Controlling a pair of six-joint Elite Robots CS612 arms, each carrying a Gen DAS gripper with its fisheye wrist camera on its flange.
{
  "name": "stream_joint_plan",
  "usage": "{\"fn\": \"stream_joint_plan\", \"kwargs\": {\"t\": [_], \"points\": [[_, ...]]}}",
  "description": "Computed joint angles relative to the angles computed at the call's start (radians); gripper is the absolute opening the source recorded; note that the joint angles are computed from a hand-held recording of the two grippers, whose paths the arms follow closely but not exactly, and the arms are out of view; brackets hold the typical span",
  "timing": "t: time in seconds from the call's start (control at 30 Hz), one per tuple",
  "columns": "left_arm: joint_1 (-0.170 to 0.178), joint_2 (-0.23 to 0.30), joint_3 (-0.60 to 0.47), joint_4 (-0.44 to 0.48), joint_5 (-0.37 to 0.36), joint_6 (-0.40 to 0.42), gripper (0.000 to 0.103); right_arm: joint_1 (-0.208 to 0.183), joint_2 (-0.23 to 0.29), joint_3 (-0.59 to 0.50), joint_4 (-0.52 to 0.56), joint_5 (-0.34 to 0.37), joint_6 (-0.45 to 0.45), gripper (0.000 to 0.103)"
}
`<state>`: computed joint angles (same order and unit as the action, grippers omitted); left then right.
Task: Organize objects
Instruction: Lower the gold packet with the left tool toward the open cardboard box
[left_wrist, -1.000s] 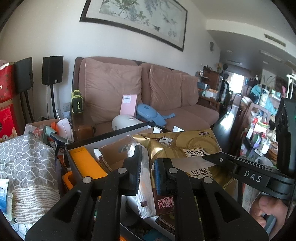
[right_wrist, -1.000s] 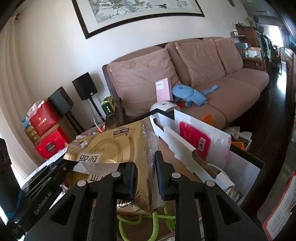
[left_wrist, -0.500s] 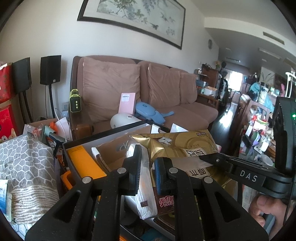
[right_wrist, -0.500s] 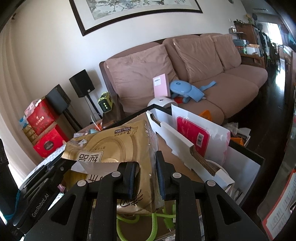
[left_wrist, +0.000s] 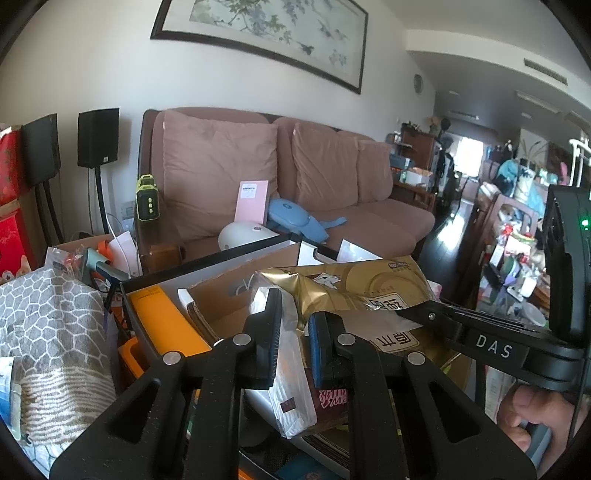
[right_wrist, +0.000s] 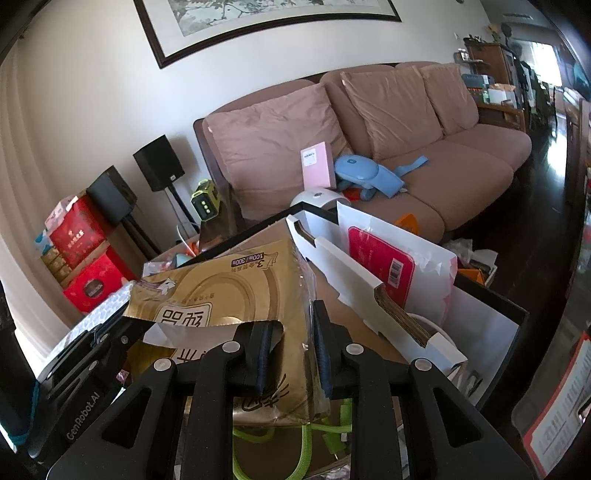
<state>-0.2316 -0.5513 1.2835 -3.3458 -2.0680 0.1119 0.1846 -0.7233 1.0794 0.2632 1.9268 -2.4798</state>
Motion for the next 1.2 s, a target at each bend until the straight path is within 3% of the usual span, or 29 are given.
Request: {"fn": "stream_joint_plan", "kwargs": {"t": [1.2], "points": [[-0.006, -0.006, 0.017, 0.0, -0.009, -0.013, 0.012, 0.001, -0.011, 0.022, -0.024, 0.028, 0.004, 0.022]]}}
